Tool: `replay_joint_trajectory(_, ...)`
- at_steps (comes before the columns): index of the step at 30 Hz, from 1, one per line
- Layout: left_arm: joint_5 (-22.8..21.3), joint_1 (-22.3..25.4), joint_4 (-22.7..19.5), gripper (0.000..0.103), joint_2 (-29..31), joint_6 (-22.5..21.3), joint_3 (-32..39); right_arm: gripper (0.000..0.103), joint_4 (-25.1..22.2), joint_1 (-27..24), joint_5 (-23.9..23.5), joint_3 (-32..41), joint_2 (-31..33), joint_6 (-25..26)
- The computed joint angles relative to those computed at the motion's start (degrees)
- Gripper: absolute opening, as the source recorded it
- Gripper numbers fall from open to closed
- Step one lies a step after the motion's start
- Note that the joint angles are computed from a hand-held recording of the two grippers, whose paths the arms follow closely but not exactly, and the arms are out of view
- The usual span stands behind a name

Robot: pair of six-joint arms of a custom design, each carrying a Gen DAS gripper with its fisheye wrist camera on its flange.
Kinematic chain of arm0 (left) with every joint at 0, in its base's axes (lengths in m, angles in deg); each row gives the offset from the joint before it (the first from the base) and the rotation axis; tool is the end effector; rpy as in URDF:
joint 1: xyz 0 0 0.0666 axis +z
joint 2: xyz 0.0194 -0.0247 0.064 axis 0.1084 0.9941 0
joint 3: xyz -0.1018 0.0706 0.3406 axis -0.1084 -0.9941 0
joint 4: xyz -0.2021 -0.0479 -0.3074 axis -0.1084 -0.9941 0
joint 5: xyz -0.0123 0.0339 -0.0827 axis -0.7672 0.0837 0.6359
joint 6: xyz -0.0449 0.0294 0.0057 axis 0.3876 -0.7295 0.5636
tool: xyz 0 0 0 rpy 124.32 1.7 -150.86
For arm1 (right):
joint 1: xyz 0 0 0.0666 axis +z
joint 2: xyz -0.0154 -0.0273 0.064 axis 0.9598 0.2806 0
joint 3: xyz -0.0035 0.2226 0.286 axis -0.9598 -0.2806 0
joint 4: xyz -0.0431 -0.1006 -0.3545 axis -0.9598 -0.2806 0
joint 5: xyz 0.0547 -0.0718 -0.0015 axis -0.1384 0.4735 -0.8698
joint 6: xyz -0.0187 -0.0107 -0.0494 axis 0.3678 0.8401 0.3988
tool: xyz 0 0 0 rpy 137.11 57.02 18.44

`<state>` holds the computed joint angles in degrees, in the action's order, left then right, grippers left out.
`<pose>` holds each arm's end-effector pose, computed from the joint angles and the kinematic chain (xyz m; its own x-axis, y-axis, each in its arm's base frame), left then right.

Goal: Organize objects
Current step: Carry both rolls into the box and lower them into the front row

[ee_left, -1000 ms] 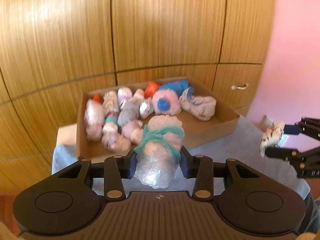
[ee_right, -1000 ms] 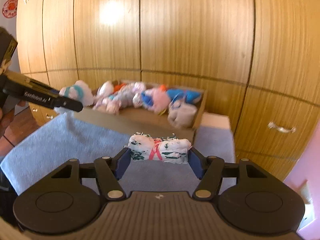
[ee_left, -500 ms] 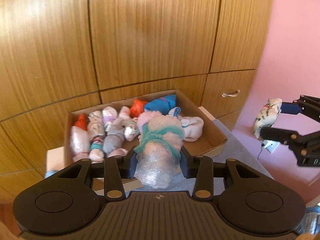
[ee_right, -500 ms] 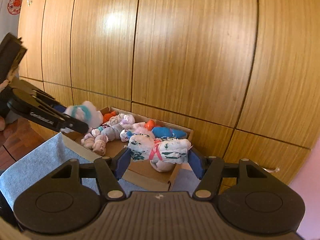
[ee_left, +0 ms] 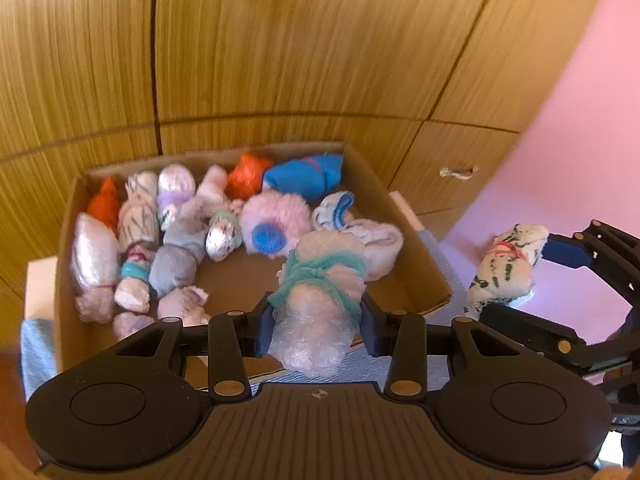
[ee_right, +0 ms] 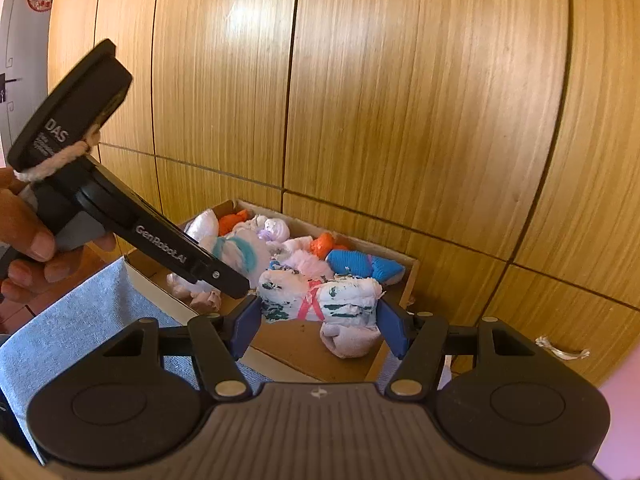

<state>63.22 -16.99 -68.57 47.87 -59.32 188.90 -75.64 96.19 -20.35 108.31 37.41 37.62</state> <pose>0.5513 -0.2503 0.4655 -0.7000 0.4234 -0.5751 0.6312 0.7435 -0.2209 0.4447 0.1730 0.3908 -0.5321 -0.1354 -0.8358 -0.1184 0.9893 -0.0849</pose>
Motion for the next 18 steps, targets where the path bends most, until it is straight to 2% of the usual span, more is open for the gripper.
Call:
replay_joint_trajectory(6, -0.12, 0.47, -4.16, 0.049, 5.68, 0.49, 5.98, 0.059, -1.49, -1.29, -2.79, 2.99, 3.73, 0.64)
replay_joint_trajectory(18, -0.82, 0.97, -4.22, 0.049, 10.32, 1.76, 8.58, 0.059, -3.92, -2.81, -7.18, 8.15, 10.67, 4.82)
